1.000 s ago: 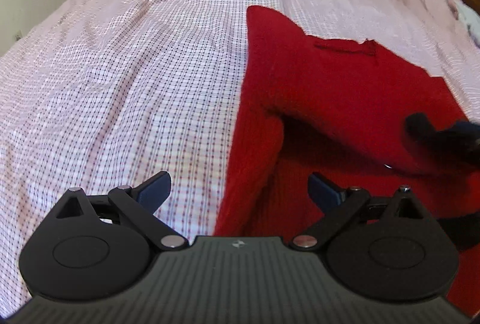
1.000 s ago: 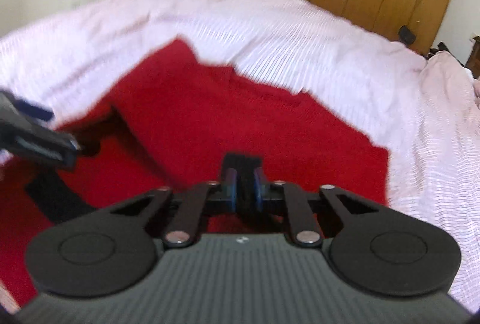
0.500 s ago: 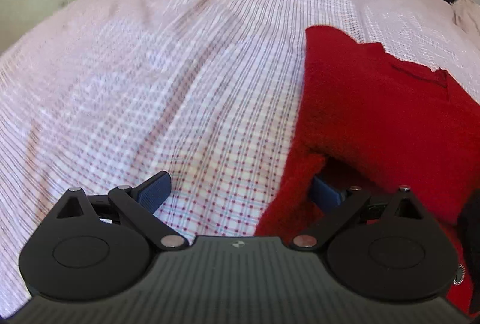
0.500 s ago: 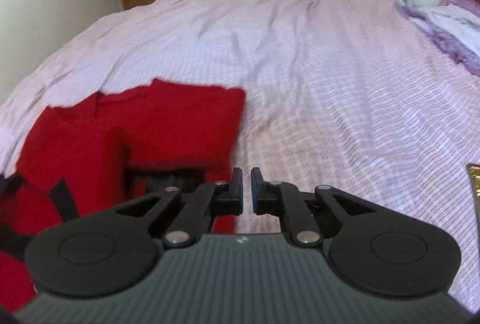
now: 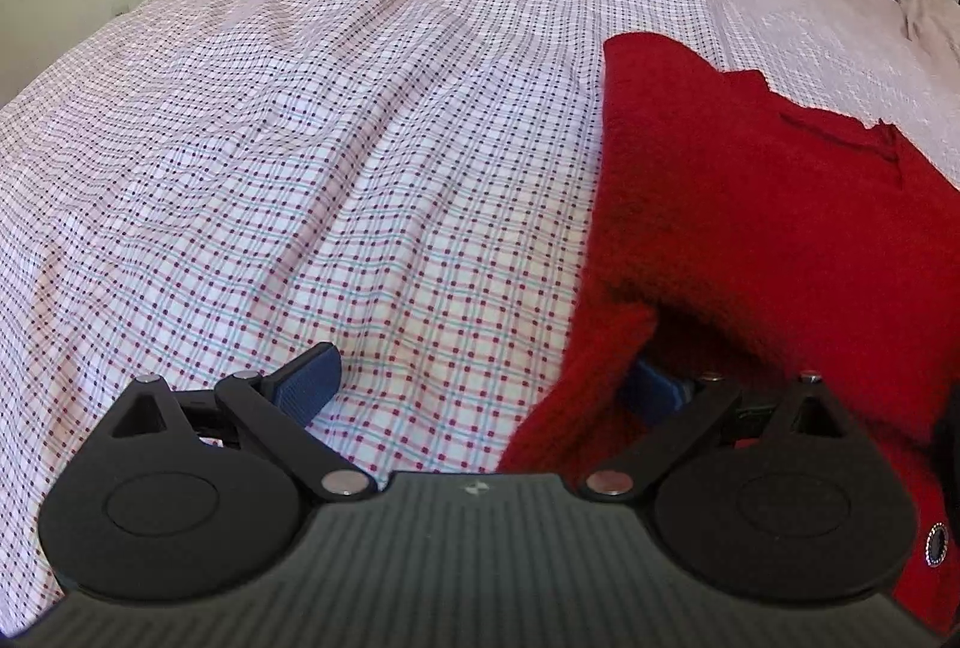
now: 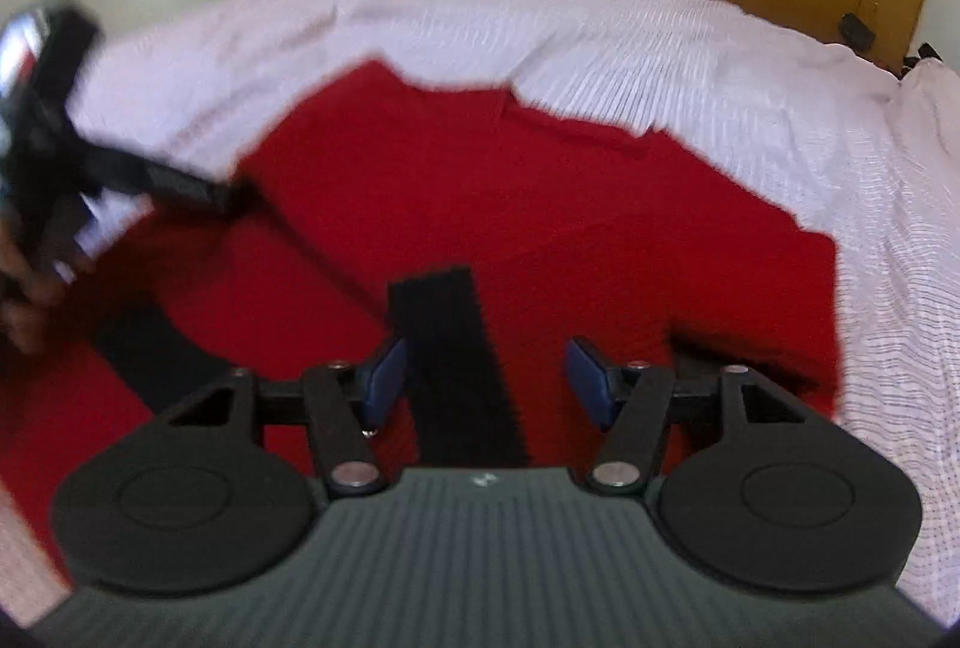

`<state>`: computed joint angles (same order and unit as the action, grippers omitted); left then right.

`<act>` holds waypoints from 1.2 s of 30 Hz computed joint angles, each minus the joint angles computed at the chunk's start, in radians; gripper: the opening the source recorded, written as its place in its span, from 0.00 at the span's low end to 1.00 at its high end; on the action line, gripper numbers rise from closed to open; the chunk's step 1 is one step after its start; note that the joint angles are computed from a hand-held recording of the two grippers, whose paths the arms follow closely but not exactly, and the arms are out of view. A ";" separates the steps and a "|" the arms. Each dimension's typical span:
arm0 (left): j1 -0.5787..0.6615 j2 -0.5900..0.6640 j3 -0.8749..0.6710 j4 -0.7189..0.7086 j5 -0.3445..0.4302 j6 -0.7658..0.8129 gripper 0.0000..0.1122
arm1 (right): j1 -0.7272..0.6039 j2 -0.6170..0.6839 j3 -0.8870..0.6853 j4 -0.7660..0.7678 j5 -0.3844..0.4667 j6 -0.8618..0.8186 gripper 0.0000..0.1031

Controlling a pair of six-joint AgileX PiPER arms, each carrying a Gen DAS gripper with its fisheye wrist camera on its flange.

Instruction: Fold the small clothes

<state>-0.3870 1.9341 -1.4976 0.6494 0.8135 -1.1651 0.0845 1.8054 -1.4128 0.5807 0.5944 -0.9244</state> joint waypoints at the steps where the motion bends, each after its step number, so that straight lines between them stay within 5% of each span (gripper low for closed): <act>1: 0.003 -0.004 0.008 -0.001 -0.009 0.001 0.89 | 0.025 0.015 0.009 -0.056 -0.043 0.038 0.59; 5: 0.008 -0.011 0.024 -0.002 -0.029 0.001 0.90 | 0.032 0.011 0.083 0.000 -0.167 -0.069 0.57; 9: 0.006 -0.007 0.021 0.005 -0.029 -0.003 0.91 | -0.004 -0.028 0.095 0.049 -0.141 -0.092 0.19; 18: 0.000 -0.008 0.028 0.024 -0.031 -0.032 0.91 | -0.225 -0.025 -0.062 0.114 -0.011 0.072 0.17; 23: -0.006 -0.007 0.031 0.035 -0.030 -0.044 0.92 | -0.364 0.129 -0.241 0.205 0.168 0.262 0.18; 25: -0.009 -0.005 0.030 0.040 -0.028 -0.048 0.92 | -0.400 0.169 -0.261 0.271 0.222 0.260 0.29; 29: 0.001 -0.008 0.029 0.024 -0.032 -0.034 0.92 | -0.417 0.189 -0.264 0.289 0.215 0.304 0.58; 32: 0.003 -0.008 0.024 0.021 -0.030 -0.032 0.92 | -0.433 0.186 -0.250 0.367 0.240 0.219 0.60; 36: -0.001 -0.007 0.029 0.036 -0.031 -0.050 0.92 | -0.398 0.213 -0.303 0.268 0.241 0.246 0.60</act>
<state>-0.3876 1.9272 -1.4689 0.6858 0.7827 -1.2150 -0.3139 2.0187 -1.7159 0.8490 0.8351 -0.6784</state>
